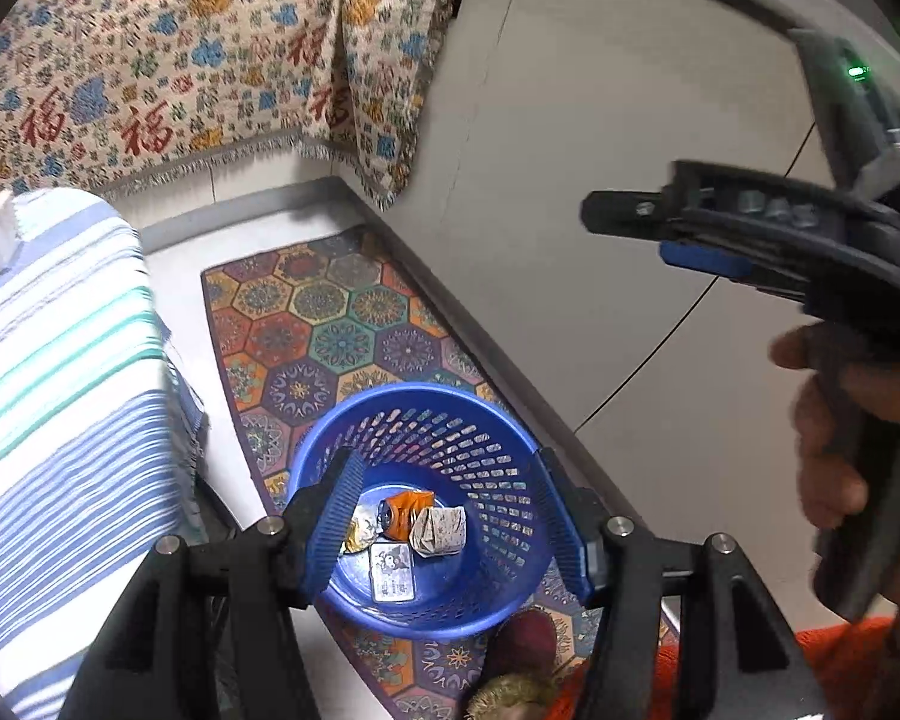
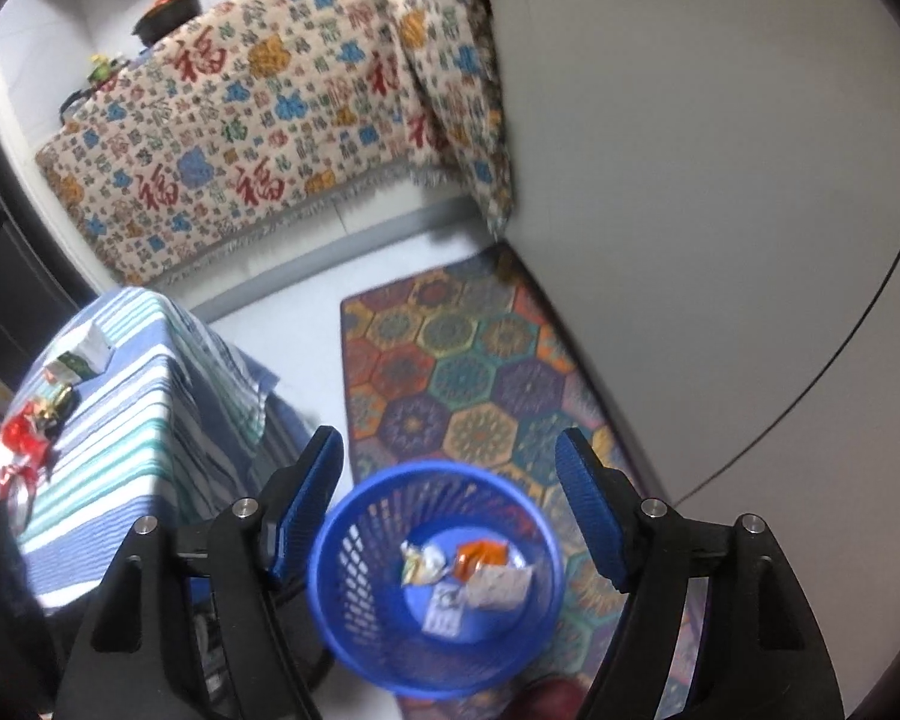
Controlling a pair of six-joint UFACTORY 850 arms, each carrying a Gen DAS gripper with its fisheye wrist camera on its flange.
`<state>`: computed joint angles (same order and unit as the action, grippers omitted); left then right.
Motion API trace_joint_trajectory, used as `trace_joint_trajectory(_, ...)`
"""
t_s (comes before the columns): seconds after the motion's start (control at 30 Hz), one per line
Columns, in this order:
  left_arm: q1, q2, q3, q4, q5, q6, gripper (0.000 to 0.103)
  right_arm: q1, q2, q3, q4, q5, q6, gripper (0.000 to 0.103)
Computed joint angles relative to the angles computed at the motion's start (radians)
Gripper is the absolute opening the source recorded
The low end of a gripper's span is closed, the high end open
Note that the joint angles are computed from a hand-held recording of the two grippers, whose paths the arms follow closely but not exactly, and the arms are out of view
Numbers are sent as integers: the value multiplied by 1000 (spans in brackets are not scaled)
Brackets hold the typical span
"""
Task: Collect trash
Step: 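Carry both items over the blue wastebasket and open both tools to drop them, then move both tools back over the table toward the remaining trash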
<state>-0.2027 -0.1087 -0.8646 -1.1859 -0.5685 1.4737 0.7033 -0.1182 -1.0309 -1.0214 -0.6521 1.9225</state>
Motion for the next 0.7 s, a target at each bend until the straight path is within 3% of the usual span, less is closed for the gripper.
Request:
trace_joint_trajectory(0.2, 99, 111, 52, 17, -66, -3, 64, 57, -37, -59, -94, -100, -4, 80)
trace_joint_trajectory(0.33, 189, 158, 72, 68, -93, -20, 65, 92, -81, -114, -118, -120, -45, 81)
trace_joint_trajectory(0.53, 342, 169, 70, 145, -76, -26, 65, 147, -199, -258, -98, -83, -190, 81)
trace_joint_trajectory(0.7, 472, 133, 37, 179, -69, -29, 65, 194, -327, -420, -38, 8, -343, 81)
